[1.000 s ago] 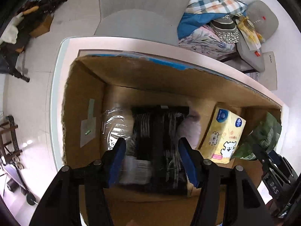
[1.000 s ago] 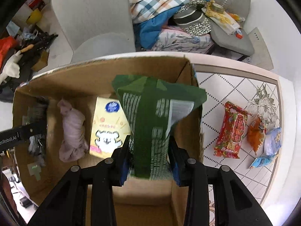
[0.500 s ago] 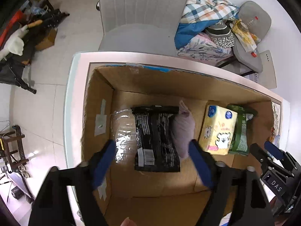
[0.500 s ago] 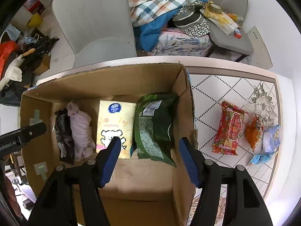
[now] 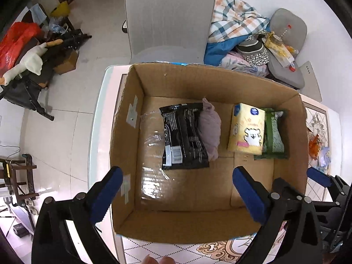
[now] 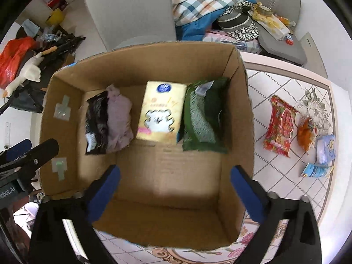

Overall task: Organize soft objects
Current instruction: 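Move both tools out of the box toward the remaining snack bags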

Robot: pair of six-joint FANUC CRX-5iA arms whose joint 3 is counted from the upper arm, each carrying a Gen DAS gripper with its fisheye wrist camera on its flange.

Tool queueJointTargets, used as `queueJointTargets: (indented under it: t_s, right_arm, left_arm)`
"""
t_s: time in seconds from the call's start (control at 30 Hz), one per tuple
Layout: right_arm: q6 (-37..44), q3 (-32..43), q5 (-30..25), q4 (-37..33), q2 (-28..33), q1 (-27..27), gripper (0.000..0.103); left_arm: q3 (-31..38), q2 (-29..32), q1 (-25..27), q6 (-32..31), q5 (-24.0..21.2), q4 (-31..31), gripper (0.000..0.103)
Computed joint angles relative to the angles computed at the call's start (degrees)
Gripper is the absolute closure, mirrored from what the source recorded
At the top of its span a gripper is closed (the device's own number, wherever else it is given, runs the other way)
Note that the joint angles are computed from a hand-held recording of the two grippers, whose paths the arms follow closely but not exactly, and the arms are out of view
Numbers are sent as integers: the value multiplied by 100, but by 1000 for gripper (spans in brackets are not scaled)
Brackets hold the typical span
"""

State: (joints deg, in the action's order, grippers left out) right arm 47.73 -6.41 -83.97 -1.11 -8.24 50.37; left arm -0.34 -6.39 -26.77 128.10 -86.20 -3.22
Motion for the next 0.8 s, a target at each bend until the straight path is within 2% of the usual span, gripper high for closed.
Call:
queueJointTargets:
  t_s: [0.33,0.57,0.7,0.8]
  right_arm:
    - [-845,-390,-143,470,-979,848,0]
    - [-1434,-436,-369,791,-1618,1465,0]
    - [-1588,-418,-402,669,-1965,1524,0]
    - [-1603,-449,-450,561,-2214,1380,0]
  left_arm:
    - [164,-472,-674,625,-274,-379,1]
    - [736,-503,-1341,1057,-758,-840,1]
    - [1244,-275,-1747,1123,-1012,-1160,1]
    - [1915,189,-2163,893,-1294,-1539,1]
